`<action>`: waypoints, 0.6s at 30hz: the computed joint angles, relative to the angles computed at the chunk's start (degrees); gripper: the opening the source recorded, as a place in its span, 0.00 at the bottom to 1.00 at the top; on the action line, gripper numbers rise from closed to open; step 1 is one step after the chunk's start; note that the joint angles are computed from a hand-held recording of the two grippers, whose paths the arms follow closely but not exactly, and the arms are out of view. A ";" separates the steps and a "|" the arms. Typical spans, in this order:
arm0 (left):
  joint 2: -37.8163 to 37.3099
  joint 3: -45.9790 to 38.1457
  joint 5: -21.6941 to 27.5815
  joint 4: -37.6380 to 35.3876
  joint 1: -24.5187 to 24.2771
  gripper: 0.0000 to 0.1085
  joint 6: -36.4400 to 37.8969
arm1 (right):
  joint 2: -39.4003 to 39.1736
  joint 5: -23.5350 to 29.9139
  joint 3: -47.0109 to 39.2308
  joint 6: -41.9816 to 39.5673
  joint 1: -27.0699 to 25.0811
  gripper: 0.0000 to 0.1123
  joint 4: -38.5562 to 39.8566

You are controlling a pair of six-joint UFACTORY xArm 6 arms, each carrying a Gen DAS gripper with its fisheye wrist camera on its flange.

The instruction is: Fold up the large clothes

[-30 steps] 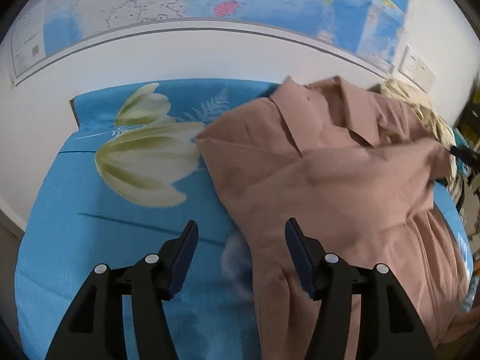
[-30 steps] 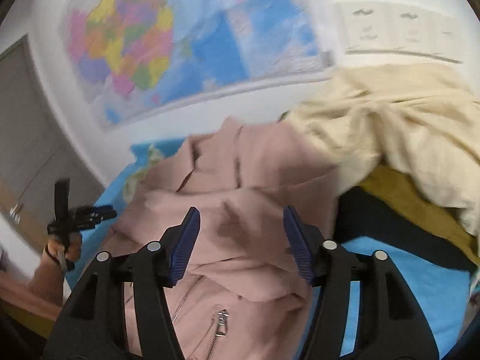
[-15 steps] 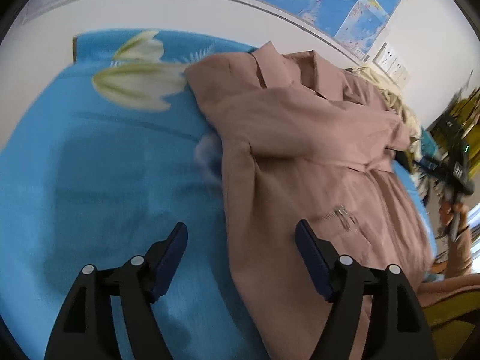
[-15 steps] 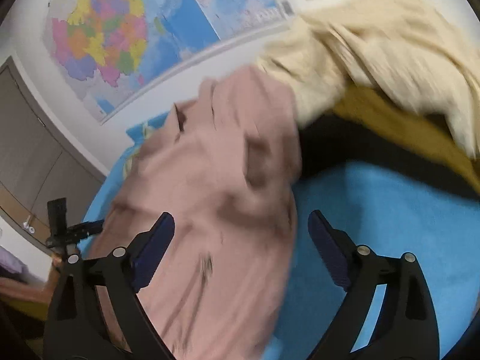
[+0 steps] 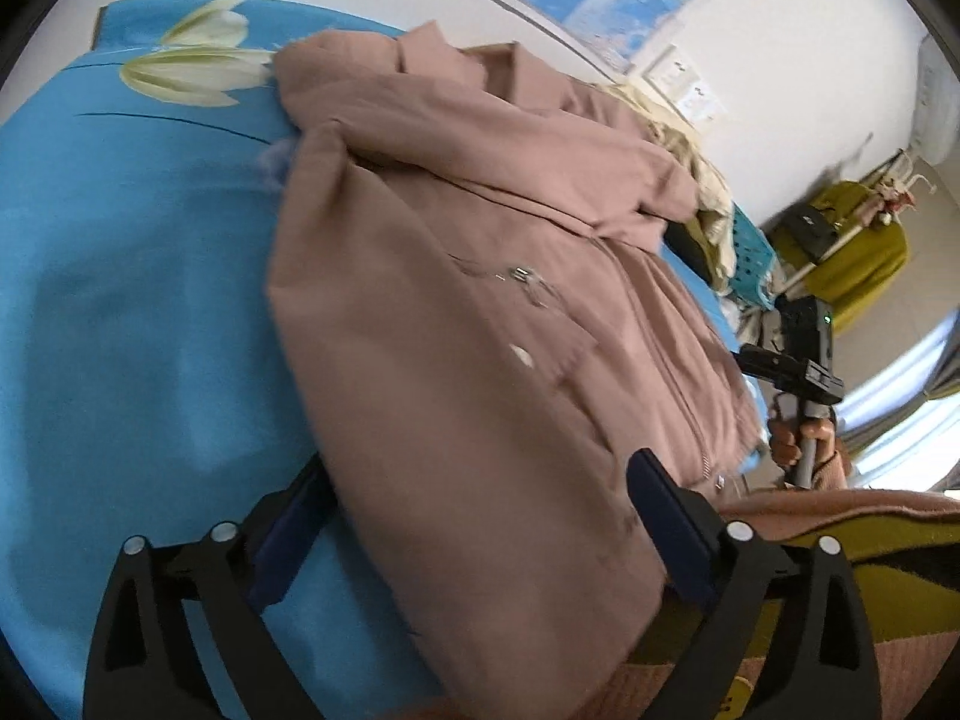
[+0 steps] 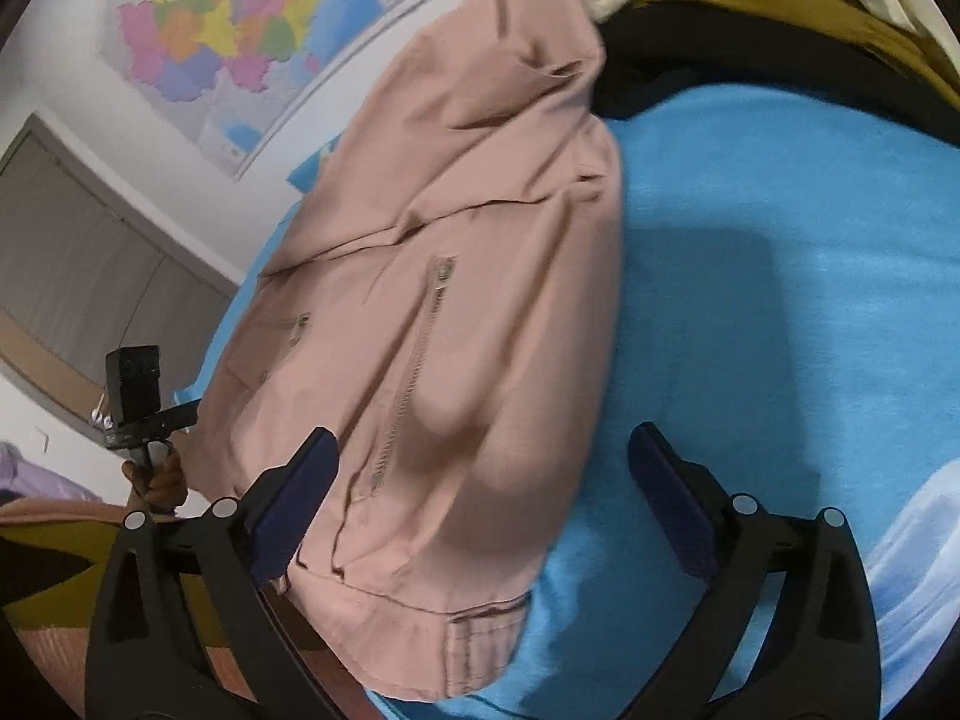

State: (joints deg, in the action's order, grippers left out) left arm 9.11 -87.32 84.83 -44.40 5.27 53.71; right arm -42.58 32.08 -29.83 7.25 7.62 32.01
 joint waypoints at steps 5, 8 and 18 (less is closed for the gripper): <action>-2.69 3.50 0.91 -0.93 -1.49 0.82 0.28 | 3.13 -3.48 -0.44 -7.82 4.41 0.57 10.34; -3.75 5.67 -2.39 -1.42 -2.78 0.21 -2.57 | 3.22 -4.44 -0.18 -10.12 4.76 0.08 16.18; -5.89 1.09 3.55 -12.30 5.31 0.02 -0.83 | -6.93 -13.93 0.04 -15.48 14.21 0.04 20.84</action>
